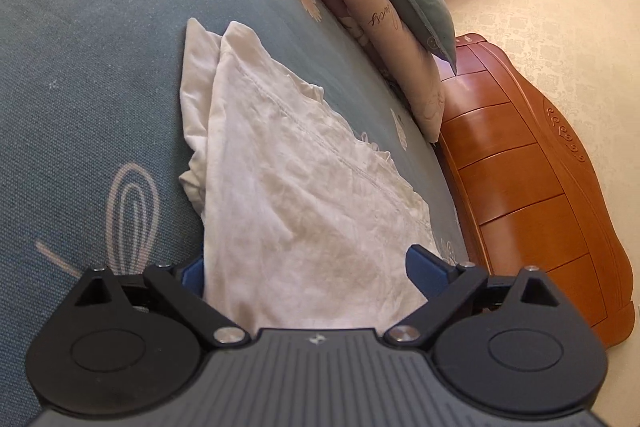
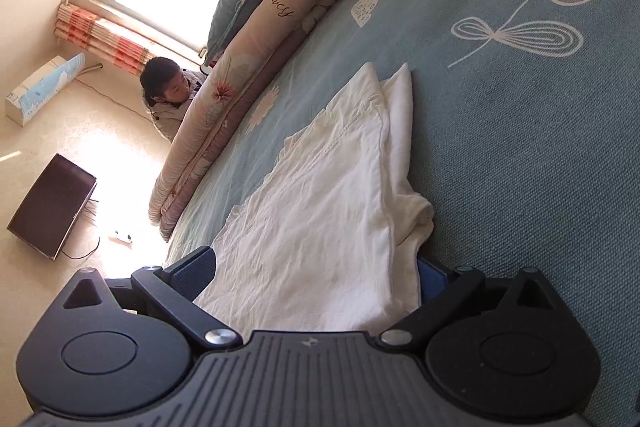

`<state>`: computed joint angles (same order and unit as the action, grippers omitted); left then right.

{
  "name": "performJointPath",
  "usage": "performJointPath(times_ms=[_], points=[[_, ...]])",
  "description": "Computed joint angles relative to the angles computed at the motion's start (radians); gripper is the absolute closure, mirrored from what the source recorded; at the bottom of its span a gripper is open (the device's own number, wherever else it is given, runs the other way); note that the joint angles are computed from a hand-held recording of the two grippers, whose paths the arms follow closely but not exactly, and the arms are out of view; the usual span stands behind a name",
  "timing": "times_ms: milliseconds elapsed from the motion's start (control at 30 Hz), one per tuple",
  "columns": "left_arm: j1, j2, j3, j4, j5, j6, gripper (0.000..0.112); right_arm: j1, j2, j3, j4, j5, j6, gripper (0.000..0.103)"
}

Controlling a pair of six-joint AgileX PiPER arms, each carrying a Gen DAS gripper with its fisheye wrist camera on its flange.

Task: Fold clothes
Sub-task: 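Roll both grippers and lower them onto the shirt's short end, then close both grippers on the shirt's short end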

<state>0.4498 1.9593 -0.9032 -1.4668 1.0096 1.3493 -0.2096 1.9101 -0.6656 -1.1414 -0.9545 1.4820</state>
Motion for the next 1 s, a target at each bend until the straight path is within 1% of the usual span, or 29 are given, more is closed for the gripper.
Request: performJointPath(times_ms=[33,67,100,133,200,300,333,367,400,433,467,500,533,567,600,633,667,733,867,1000], points=[[-0.008,-0.003,-0.009,0.009,-0.018,-0.020,0.024,-0.010,0.003,-0.001,-0.020,-0.008,-0.003,0.007],[-0.019,-0.007,-0.020,0.018,-0.038,-0.043,0.033,-0.017,0.006,-0.009,-0.037,-0.006,0.012,0.012],[-0.031,-0.010,-0.032,0.036,-0.060,-0.072,0.039,-0.025,0.011,-0.022,-0.056,-0.004,0.033,0.015],[-0.041,-0.013,-0.043,0.054,-0.080,-0.100,0.049,-0.029,0.016,-0.035,-0.072,-0.001,0.059,0.017],[-0.046,-0.023,-0.039,0.062,-0.100,-0.112,0.052,-0.026,0.026,-0.063,-0.092,0.001,0.108,0.023],[-0.046,-0.038,-0.021,0.060,-0.126,-0.105,0.065,-0.004,0.047,-0.095,-0.116,-0.009,0.141,0.026],[-0.044,-0.039,-0.016,0.060,-0.135,-0.108,0.075,0.007,0.046,-0.104,-0.129,0.011,0.147,0.027],[-0.041,-0.038,-0.018,0.070,-0.143,-0.123,0.084,0.022,0.038,-0.111,-0.145,0.049,0.151,0.033],[-0.038,-0.037,-0.021,0.080,-0.151,-0.139,0.090,0.025,0.036,-0.116,-0.158,0.063,0.165,0.036],[-0.034,-0.035,-0.024,0.092,-0.158,-0.157,0.098,0.016,0.039,-0.118,-0.164,0.059,0.188,0.038],[-0.032,-0.035,-0.028,0.107,-0.163,-0.178,0.102,0.009,0.042,-0.117,-0.161,0.056,0.203,0.041],[-0.034,-0.036,-0.032,0.119,-0.171,-0.195,0.102,0.009,0.039,-0.112,-0.154,0.064,0.205,0.044],[-0.041,-0.039,-0.035,0.127,-0.180,-0.213,0.103,0.021,0.022,-0.110,-0.163,0.101,0.214,0.047],[-0.059,-0.047,-0.042,0.139,-0.200,-0.242,0.104,0.039,-0.001,-0.114,-0.186,0.156,0.236,0.056],[-0.072,-0.057,-0.045,0.158,-0.219,-0.266,0.105,0.059,-0.023,-0.118,-0.213,0.211,0.262,0.072],[-0.085,-0.067,-0.049,0.179,-0.236,-0.292,0.105,0.068,-0.035,-0.126,-0.246,0.248,0.308,0.085],[-0.094,-0.078,-0.055,0.205,-0.246,-0.319,0.105,0.070,-0.039,-0.137,-0.283,0.270,0.366,0.094],[-0.110,-0.100,-0.068,0.258,-0.261,-0.370,0.106,0.070,-0.050,-0.142,-0.320,0.284,0.413,0.094],[-0.088,-0.177,-0.071,0.330,-0.227,-0.419,0.109,0.085,-0.130,-0.120,-0.367,0.317,0.452,0.095],[-0.038,-0.266,-0.054,0.392,-0.181,-0.444,0.110,0.078,-0.231,-0.101,-0.475,0.304,0.550,0.095]])
